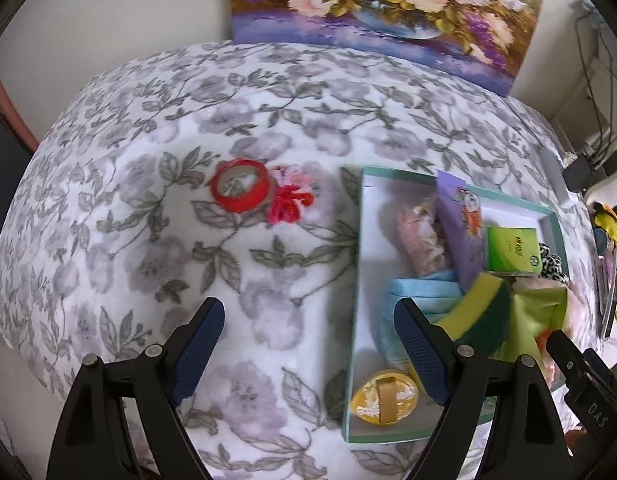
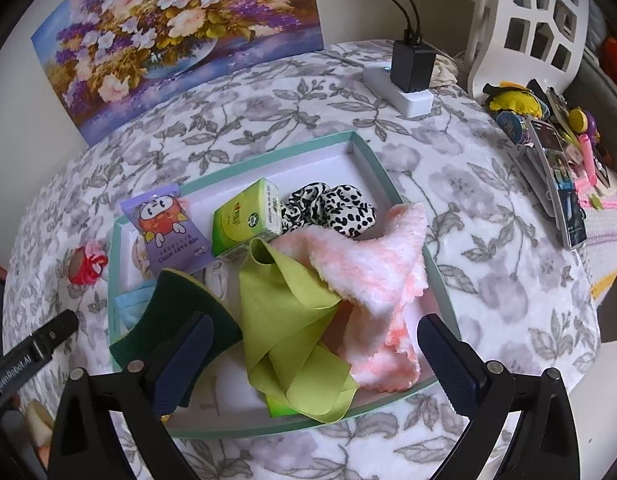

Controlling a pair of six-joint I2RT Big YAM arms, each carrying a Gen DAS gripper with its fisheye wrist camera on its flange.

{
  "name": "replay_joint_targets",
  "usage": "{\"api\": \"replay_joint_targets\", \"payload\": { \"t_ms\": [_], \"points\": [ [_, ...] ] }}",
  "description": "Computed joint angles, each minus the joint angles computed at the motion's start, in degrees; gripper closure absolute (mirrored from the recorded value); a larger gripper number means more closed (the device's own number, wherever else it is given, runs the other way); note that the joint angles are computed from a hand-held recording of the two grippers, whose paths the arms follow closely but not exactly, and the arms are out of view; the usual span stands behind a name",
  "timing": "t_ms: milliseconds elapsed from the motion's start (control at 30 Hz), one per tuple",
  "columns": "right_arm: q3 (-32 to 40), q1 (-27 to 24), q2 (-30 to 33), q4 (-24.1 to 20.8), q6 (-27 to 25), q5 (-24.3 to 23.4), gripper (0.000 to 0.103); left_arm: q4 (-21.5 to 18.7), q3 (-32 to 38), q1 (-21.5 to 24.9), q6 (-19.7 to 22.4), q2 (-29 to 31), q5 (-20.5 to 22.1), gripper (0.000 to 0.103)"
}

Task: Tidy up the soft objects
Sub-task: 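Carry cloth and sponge over the tray and open both tools, then move both tools back toward the red tape roll and scrunchie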

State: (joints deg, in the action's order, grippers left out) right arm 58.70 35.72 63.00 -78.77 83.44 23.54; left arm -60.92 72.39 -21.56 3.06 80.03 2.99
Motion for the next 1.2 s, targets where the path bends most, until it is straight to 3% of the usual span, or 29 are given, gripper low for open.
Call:
{"api": "replay_joint_targets", "payload": {
  "t_ms": [233, 500, 733, 933, 1200],
  "points": [
    [2.2, 0.6, 2.8, -1.6, -1.9, -0.1, 0.0, -2.2, 1.5, 0.9, -0.8, 1.1, -0.9, 0.016],
    [5.7, 2.2, 6.2, -1.9, -3.5, 1.1, 0.0, -2.0, 2.7, 2.0, -0.7, 1.5, -1.8, 0.016],
    [10.9, 3.9, 11.3, -2.3, -6.0, 2.0, 0.0, -2.7, 4.3, 4.9, -2.1, 2.5, -0.5, 0.016],
    [15.3, 4.7, 15.6, -1.2, -8.1, 1.7, 0.0, -2.6, 5.5, 8.1, -2.7, 3.5, -3.3, 0.016],
    [21.0, 5.7, 20.6, 0.0, -9.6, 1.4, 0.0, -3.8, 7.3, 13.2, -4.7, 5.6, -3.9, 0.016]
  ]
}}
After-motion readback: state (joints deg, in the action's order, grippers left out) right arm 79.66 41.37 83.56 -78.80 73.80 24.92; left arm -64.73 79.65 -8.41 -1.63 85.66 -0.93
